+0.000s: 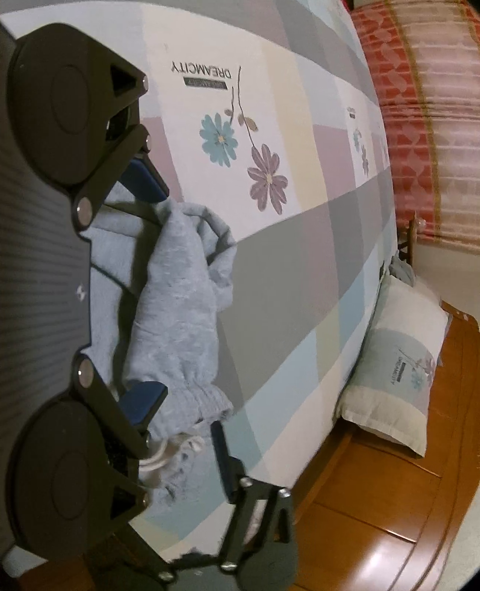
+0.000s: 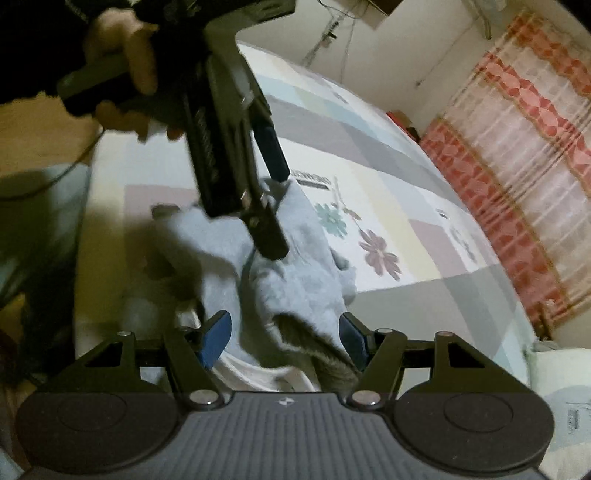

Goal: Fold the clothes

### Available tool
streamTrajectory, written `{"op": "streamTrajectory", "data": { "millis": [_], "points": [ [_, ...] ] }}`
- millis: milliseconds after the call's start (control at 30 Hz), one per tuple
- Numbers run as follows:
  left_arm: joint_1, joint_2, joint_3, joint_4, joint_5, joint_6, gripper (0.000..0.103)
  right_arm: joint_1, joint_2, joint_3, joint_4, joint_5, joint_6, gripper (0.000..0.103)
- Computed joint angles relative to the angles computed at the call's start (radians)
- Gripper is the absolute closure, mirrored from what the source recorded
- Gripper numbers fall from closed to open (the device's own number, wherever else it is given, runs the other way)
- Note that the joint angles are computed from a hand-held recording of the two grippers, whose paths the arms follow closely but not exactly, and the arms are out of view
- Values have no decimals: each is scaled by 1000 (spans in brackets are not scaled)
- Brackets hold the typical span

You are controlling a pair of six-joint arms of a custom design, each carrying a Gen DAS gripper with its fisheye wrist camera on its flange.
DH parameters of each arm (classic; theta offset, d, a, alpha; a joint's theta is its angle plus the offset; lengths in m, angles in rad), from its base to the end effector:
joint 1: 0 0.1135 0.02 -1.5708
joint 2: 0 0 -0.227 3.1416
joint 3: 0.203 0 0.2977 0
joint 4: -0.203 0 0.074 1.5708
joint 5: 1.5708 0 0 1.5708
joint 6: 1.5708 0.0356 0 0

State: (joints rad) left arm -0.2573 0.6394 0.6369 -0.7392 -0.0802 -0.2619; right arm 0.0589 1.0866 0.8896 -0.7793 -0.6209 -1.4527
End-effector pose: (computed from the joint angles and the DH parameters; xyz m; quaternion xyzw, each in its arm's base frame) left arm 0.2041 -0.0508 0.2343 -0.0182 0.9145 -0.0678 0.3984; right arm 0.2680 0.0365 0.2309 -0.6896 0.6012 0.0450 0.4013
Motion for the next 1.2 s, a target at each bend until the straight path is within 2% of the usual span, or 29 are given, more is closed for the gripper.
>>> {"op": "streamTrajectory", "data": {
  "millis": [167, 267, 300, 367, 433, 533, 567, 667, 767, 833, 900, 1000, 1100, 1200],
  "points": [
    [25, 53, 44, 45, 29, 20, 1, 62, -15, -26, 89, 33, 78, 34],
    [18, -9, 24, 1, 16, 11, 1, 123, -25, -75, 195, 116, 87, 37],
    [15, -32, 17, -16, 11, 7, 1, 137, -21, -93, 232, 147, 78, 41],
    [8, -82, -1, -59, 1, -2, 1, 154, -6, -114, 274, 193, 68, 56],
    [-14, -144, -30, -124, -21, -7, 1, 150, -19, -138, 285, 180, 57, 57],
    [-67, -213, -58, -197, -86, -12, 1, 160, -52, -165, 282, 178, 48, 76],
    [-87, -235, -64, -219, -111, -15, 1, 162, -45, -143, 259, 182, 65, 77],
    [-110, -293, -86, -242, -138, 3, 1, 119, 63, 7, 165, 152, 181, 80],
    [-101, -282, -90, -234, -136, 16, 1, 63, 199, 171, 107, 112, 316, 80],
    [-96, -269, -92, -209, -126, 30, 1, 30, 289, 272, 71, 99, 396, 80],
    [-83, -259, -101, -172, -99, 48, 1, -18, 438, 435, -34, 73, 480, 80],
    [-62, -237, -114, -121, -67, 57, 1, -63, 622, 622, -122, 40, 611, 80],
    [-35, -214, -123, -87, -26, 66, 1, -109, 832, 855, -274, -44, 691, 79],
    [-13, -181, -128, -55, 7, 81, 1, -143, 904, 919, -341, -127, 694, 77]
  ]
}}
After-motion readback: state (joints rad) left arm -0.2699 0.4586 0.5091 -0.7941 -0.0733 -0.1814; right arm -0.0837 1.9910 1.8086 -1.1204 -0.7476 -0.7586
